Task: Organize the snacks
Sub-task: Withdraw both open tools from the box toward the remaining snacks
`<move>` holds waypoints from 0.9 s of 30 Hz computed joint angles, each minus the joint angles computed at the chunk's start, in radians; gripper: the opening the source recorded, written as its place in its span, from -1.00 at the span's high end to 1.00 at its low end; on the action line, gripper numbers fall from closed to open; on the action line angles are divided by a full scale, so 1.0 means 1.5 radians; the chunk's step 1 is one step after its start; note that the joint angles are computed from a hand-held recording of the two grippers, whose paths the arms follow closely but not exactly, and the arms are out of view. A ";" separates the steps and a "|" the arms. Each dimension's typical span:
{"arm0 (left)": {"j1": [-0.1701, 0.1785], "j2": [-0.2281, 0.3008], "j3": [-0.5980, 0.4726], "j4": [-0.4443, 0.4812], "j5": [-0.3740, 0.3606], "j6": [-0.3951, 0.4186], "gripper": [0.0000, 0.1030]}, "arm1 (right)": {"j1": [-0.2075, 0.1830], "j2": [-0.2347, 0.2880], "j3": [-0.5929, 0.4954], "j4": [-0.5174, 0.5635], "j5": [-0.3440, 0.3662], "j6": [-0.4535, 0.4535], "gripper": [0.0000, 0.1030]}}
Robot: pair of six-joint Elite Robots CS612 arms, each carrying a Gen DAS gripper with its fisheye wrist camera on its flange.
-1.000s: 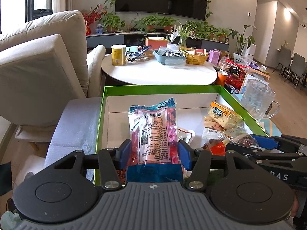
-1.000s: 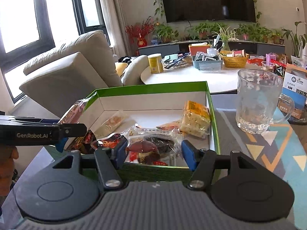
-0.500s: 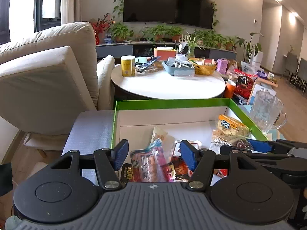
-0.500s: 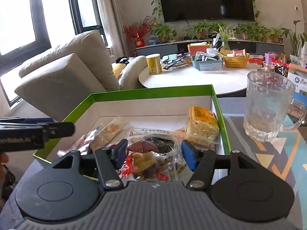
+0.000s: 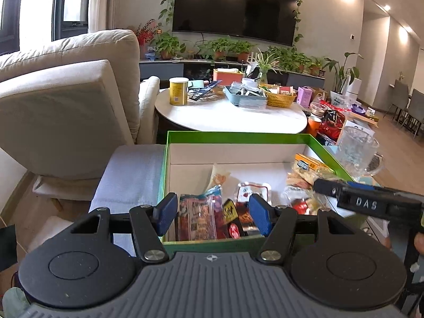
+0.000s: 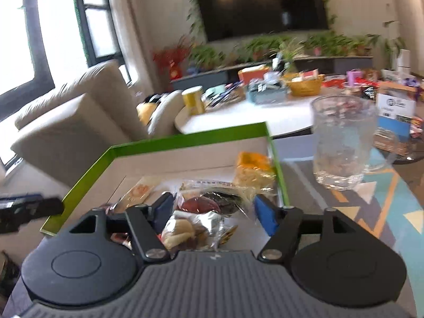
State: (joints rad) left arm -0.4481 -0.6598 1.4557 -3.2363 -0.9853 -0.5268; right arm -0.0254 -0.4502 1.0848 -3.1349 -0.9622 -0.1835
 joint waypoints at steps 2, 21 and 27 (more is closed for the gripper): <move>-0.002 -0.004 0.008 -0.001 -0.001 0.001 -0.11 | -0.002 -0.004 0.010 -0.011 0.003 0.005 0.03; -0.022 -0.063 0.147 0.014 -0.074 -0.127 -0.11 | -0.029 -0.083 0.151 -0.021 0.054 -0.097 0.03; -0.033 -0.079 0.175 0.046 -0.077 -0.161 -0.11 | -0.038 -0.124 0.225 0.056 0.079 -0.198 0.03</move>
State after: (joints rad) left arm -0.4970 -0.7787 1.7179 -3.1676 -1.1008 -0.7690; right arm -0.0831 -0.6358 1.4227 -3.0508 -0.8437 -0.4803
